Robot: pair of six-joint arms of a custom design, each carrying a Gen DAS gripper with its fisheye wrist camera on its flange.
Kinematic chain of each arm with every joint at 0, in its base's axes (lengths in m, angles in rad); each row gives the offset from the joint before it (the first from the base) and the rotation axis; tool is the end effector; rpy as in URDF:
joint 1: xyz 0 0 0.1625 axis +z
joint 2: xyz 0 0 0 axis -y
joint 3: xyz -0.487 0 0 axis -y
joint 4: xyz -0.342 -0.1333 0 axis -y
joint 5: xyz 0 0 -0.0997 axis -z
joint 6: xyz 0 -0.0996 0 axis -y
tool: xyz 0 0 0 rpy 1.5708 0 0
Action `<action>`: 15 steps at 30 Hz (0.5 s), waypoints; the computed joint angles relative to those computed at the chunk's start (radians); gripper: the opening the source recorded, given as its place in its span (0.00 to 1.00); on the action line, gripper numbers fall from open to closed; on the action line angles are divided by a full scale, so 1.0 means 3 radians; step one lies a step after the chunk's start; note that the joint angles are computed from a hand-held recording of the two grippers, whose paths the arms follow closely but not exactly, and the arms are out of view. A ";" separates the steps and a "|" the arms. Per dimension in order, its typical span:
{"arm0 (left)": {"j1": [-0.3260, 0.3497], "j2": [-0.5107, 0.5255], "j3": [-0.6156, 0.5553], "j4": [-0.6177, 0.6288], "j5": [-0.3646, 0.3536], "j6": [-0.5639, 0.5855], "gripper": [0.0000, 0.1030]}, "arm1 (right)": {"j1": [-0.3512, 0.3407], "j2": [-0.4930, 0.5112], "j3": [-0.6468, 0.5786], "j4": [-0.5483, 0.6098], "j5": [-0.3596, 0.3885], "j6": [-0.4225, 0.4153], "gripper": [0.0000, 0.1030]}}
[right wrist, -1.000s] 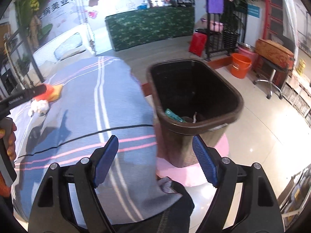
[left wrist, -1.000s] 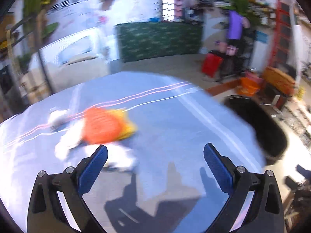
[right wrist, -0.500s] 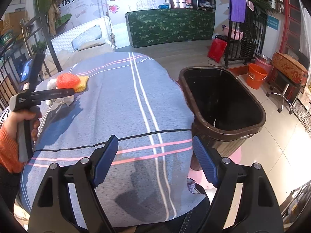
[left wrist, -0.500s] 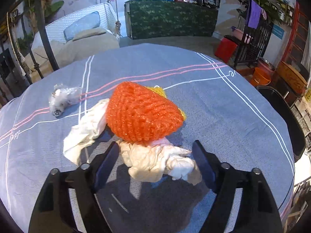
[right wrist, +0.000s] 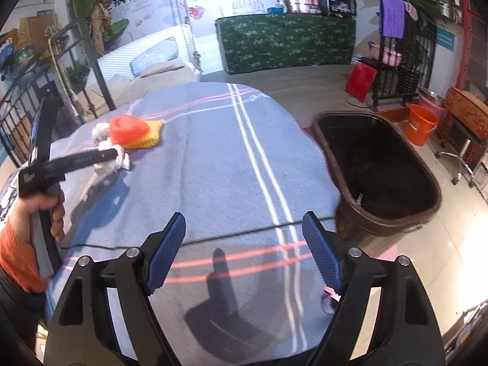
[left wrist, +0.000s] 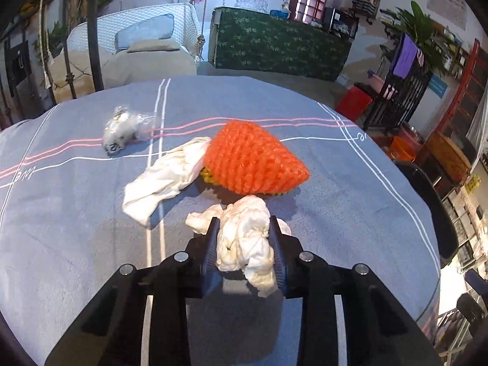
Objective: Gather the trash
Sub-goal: 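Grasp the orange foam mesh with the right tool while the left tool holds the tissue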
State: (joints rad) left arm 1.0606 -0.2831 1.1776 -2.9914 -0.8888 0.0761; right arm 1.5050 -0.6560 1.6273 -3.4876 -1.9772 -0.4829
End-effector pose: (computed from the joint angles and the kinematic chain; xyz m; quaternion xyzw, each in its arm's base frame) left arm -0.2229 -0.7997 0.0150 0.1797 0.8963 -0.3088 0.2626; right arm 0.0469 -0.7161 0.2045 0.0906 -0.8721 0.3806 0.2938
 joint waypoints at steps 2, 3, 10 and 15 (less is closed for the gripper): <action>-0.0013 -0.0073 0.0160 -0.0152 -0.0026 -0.0024 0.30 | 0.0016 0.0017 -0.0053 0.0087 0.0063 0.0006 0.76; -0.0018 -0.0103 0.0228 -0.0224 -0.0024 -0.0025 0.30 | 0.0028 0.0033 -0.0090 0.0125 0.0083 0.0003 0.76; -0.0073 -0.0321 0.0723 -0.0798 0.0166 0.0010 0.30 | 0.0168 0.0270 -0.0618 0.0765 0.0242 -0.0179 0.76; -0.0073 -0.0473 0.0980 -0.1052 0.0217 0.0016 0.30 | 0.0272 0.0524 -0.1151 0.1298 0.0297 -0.0302 0.76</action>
